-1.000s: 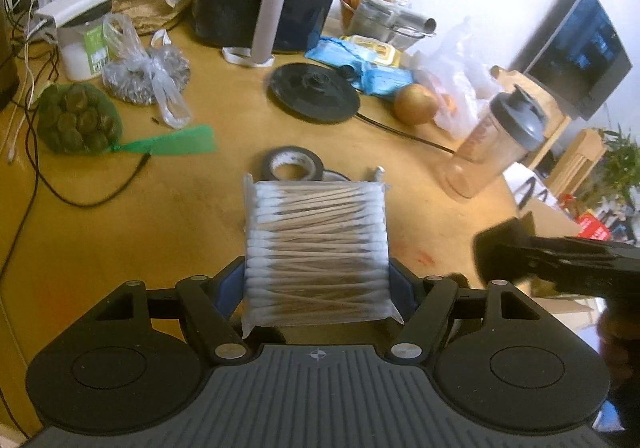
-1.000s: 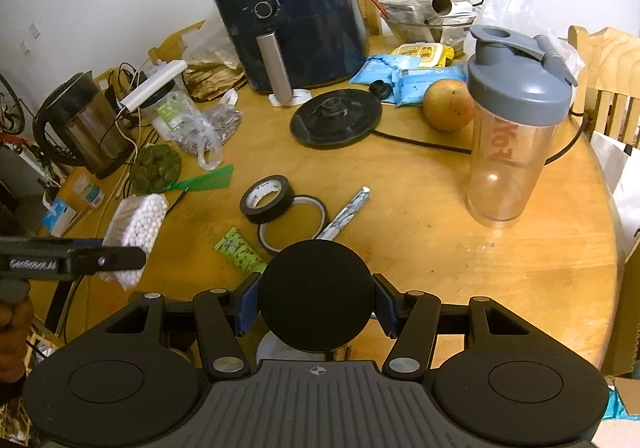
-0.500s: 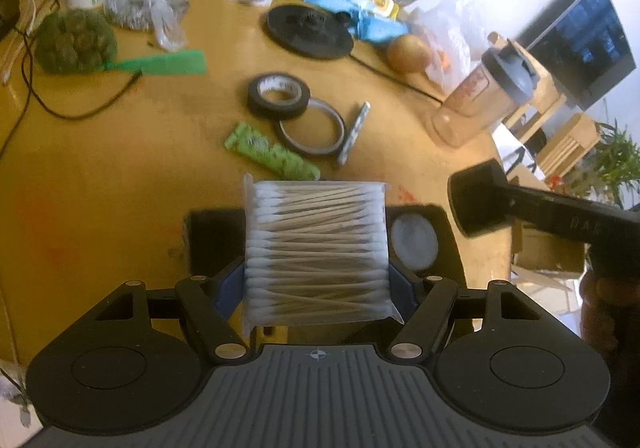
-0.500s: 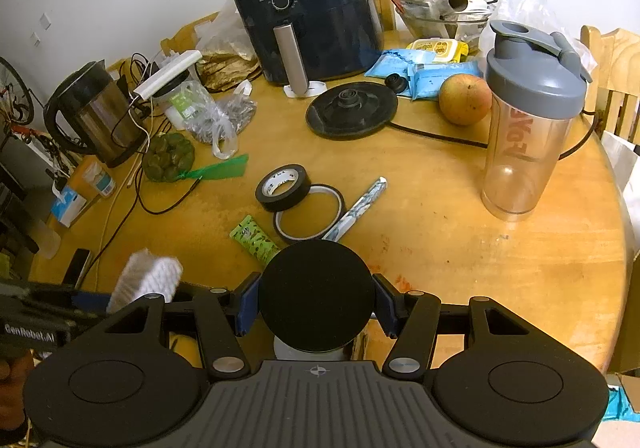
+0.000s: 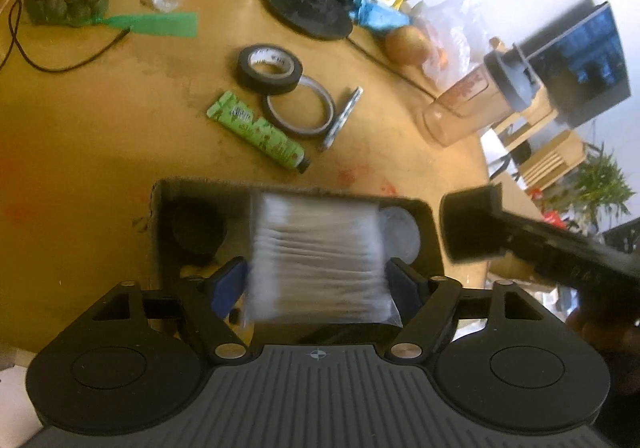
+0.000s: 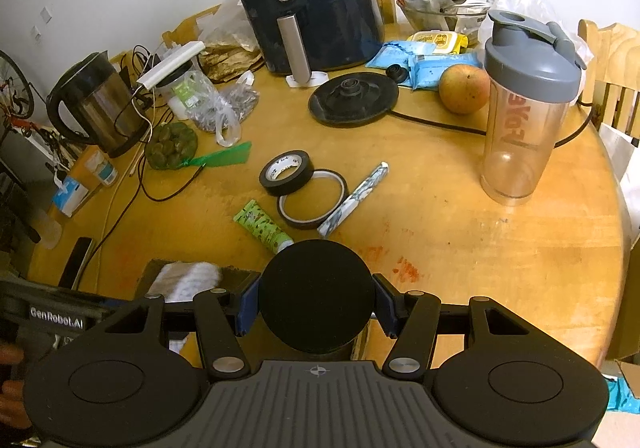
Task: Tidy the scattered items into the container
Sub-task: 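Open the left tool to drop the swab bag into the box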
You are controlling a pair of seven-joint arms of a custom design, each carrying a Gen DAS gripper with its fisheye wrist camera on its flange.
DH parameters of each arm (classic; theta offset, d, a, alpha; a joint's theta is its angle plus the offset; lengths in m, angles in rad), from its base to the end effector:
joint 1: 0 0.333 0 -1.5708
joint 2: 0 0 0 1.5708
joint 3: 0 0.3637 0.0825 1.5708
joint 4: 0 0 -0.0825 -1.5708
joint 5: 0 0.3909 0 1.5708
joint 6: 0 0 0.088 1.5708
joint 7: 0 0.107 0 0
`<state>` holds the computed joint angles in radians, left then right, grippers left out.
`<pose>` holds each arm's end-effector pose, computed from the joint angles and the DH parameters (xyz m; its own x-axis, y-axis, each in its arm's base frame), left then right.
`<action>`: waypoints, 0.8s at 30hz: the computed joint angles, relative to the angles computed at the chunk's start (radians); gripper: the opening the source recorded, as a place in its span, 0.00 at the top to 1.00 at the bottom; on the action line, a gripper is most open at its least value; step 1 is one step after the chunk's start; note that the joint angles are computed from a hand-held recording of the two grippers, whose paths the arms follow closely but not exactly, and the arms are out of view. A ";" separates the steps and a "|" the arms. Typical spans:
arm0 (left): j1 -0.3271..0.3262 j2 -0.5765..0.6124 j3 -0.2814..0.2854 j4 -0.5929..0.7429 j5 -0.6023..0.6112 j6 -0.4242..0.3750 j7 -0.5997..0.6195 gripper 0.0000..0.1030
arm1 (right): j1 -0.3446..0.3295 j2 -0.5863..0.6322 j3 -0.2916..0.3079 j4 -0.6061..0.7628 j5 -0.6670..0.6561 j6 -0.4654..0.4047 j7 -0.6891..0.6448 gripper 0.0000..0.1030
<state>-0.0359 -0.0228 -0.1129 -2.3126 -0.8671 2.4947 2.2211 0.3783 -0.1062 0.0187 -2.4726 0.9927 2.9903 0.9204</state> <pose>0.5240 -0.0743 0.4147 -0.2109 -0.8628 0.4595 -0.9389 0.0481 -0.3407 0.4720 0.1337 0.4241 0.1974 -0.9330 -0.3009 -0.8211 0.0103 -0.5707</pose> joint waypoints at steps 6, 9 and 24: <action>-0.011 -0.027 -0.001 -0.021 -0.042 0.052 0.055 0.18 | 0.011 -0.014 0.001 -0.014 0.009 -0.005 -0.002 0.41; -0.017 -0.038 0.001 -0.032 -0.041 0.082 0.062 0.18 | 0.018 -0.020 0.000 -0.019 0.016 -0.007 -0.009 0.41; -0.039 -0.079 0.023 -0.085 0.017 0.199 0.045 0.18 | 0.030 -0.013 0.017 -0.010 -0.024 -0.068 0.003 0.41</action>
